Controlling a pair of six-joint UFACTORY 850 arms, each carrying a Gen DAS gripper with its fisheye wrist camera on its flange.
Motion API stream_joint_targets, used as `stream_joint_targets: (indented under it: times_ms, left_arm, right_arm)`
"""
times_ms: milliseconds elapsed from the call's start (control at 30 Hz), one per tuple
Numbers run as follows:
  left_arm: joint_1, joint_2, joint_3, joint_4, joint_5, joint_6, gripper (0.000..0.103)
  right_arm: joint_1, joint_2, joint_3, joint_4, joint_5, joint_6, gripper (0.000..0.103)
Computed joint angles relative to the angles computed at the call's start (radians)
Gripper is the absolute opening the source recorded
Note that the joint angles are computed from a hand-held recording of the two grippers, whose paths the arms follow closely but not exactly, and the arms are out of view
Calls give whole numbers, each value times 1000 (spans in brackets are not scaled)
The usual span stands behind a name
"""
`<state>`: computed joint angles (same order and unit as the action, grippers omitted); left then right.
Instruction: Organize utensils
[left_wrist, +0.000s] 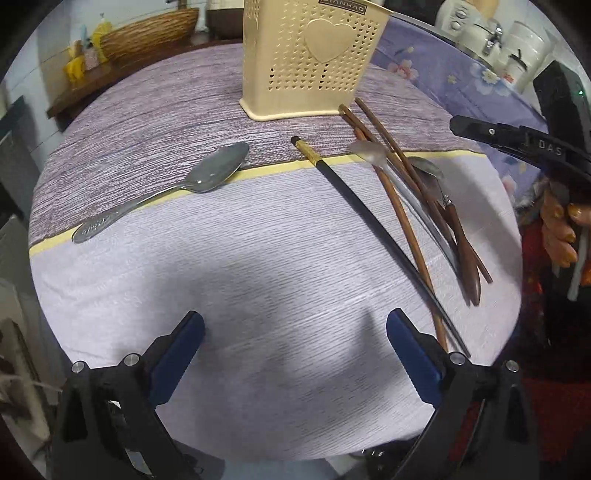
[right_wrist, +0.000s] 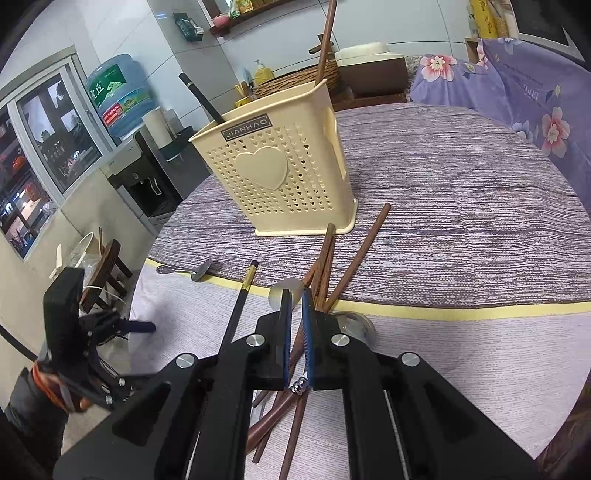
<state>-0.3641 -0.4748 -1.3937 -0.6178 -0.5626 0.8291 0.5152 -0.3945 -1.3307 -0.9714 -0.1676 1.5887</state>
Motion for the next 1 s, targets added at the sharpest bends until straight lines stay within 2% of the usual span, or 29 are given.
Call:
stream_joint_targets:
  times_ms: [67, 100, 133, 167, 300, 400, 500, 600, 700, 767, 867, 1000]
  left_arm:
    - [-18, 8, 15, 1, 47, -77, 97]
    - [-17, 8, 14, -34, 43, -86, 97]
    - [-13, 6, 13, -83, 35, -85, 97]
    - [-13, 3, 9, -107, 34, -111, 97]
    - [-15, -9, -8, -129, 43, -193, 95]
    - [-19, -2, -6, -53, 100, -277, 94]
    - [-11, -1, -10, -41, 110, -301, 93]
    - [-24, 14, 4, 124, 173, -426, 92]
    - [-32, 14, -3, 155, 161, -398, 91]
    - [-42, 5, -18, 158, 137, -363, 91]
    - [-73, -7, -37, 377, 174, -525, 88]
    - [-78, -19, -76, 560, 214, -582, 86]
  right_arm:
    - [1, 3, 4, -29, -8, 36, 13]
    - [3, 6, 8, -73, -12, 84, 29]
    - [4, 9, 14, -136, -17, 152, 50]
    - [6, 12, 19, -192, -25, 209, 56]
    - [16, 20, 27, -289, -74, 284, 58]
    - [10, 17, 24, -262, -84, 266, 64]
    - [13, 6, 10, -188, -128, 179, 66]
    - [16, -6, -9, -127, -176, 115, 68]
    - [18, -9, -10, -128, -203, 123, 69]
    - [17, -4, 0, -167, -184, 162, 69]
    - [22, -4, 2, -203, -187, 192, 69]
    - [22, -5, 0, -194, -171, 178, 69]
